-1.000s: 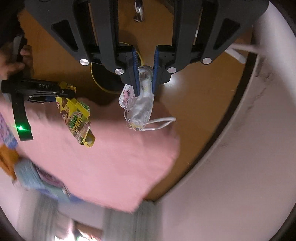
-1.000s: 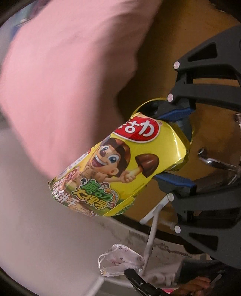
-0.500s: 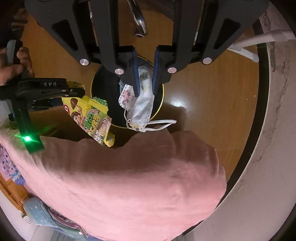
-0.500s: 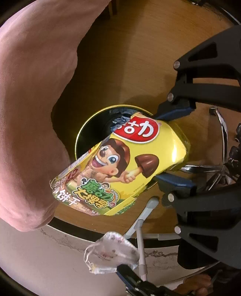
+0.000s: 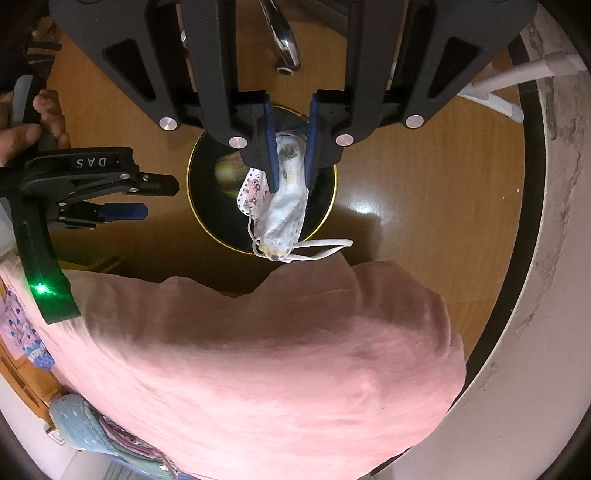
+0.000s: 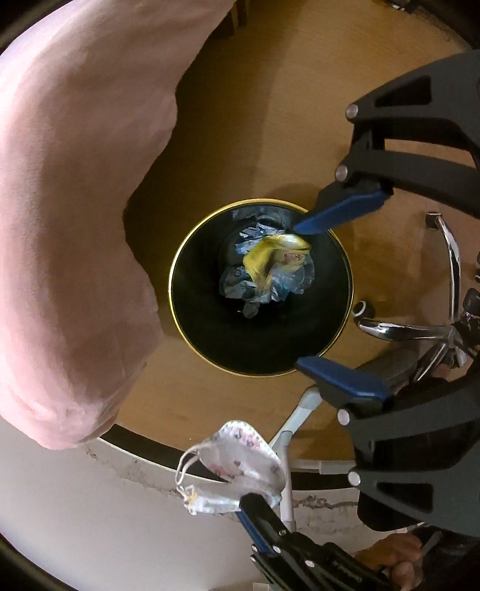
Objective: Collect trash
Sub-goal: 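Carry mask and yellow snack bag over the bin and open both tools, then move both tools back to the desk toward the pink packet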
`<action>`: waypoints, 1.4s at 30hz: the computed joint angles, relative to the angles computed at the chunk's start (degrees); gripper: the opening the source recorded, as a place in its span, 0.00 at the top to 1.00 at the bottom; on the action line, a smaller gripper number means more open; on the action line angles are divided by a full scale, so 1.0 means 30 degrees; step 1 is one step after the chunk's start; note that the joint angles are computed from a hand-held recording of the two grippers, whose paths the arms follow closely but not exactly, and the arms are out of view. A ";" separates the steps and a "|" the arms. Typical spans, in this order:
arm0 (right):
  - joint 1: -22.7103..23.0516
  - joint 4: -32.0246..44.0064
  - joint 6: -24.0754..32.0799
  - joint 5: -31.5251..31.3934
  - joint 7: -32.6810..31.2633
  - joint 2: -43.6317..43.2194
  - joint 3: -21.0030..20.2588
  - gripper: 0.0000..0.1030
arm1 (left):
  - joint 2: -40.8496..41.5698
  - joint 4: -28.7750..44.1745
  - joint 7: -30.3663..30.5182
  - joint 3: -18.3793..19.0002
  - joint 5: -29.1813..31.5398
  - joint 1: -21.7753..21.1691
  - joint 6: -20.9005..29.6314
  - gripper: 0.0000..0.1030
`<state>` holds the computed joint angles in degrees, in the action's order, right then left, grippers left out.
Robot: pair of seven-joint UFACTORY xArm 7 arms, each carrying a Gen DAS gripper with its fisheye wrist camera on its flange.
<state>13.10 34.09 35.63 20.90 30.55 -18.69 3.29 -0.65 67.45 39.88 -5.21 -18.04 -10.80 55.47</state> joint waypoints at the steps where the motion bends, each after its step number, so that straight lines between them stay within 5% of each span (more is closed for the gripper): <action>1: -0.0054 -0.0004 0.0063 -0.0086 0.0123 -0.0122 0.0026 0.35 | 0.0002 0.0053 0.0075 -0.0019 -0.0067 -0.0016 0.0109 0.88; 6: -0.0368 -0.0374 0.0383 -0.0662 0.0895 -0.1347 0.0096 0.34 | 0.0174 0.0553 0.0603 -0.0155 -0.0384 -0.0154 0.0817 0.82; 8: -0.0533 -0.0435 0.0660 -0.1164 0.1283 -0.1977 0.0217 0.33 | 0.0062 0.0702 0.0949 -0.0228 -0.0521 -0.0252 0.1138 0.55; 9: -0.0744 -0.0379 0.0937 -0.1748 0.1663 -0.2346 0.0434 0.32 | -0.0086 0.0667 0.1073 -0.0262 -0.0591 -0.0309 0.1056 0.28; 10: -0.0894 -0.0322 0.1156 -0.2219 0.1965 -0.2619 0.0580 0.31 | -0.0344 0.0470 0.1356 -0.0270 -0.0761 -0.0358 0.0794 0.19; 20: -0.2634 0.3831 0.4318 -0.9381 0.5390 -0.5643 0.3424 0.28 | -0.2435 0.1460 0.1387 0.0383 -0.1270 -0.0287 0.0472 0.19; 25: -0.2745 0.8391 0.4671 -1.1663 0.5492 -0.4653 0.4800 0.25 | -0.4880 0.2308 0.0810 0.1454 -0.0972 0.0489 -0.0289 0.12; 31: -0.2133 1.4145 0.4300 -1.4219 0.5776 -0.1234 0.7204 0.22 | -0.6411 0.4756 -0.0160 0.3809 -0.0914 0.2228 0.1581 0.11; 37: 0.0263 2.1574 0.4842 -1.8104 0.6112 0.5388 1.0382 0.22 | -0.6625 0.7510 -0.0306 0.7369 -0.1405 0.4821 0.3584 0.11; 40: 0.3677 2.7427 0.6070 -2.0543 0.5229 1.0721 1.1522 0.22 | -0.6314 0.8713 -0.0106 0.9219 -0.1504 0.6367 0.4288 0.11; 42: 0.7025 3.1424 0.6284 -2.0783 0.3421 1.3917 1.0563 0.22 | -0.5824 0.9564 0.0057 1.0451 -0.1730 0.7451 0.4471 0.11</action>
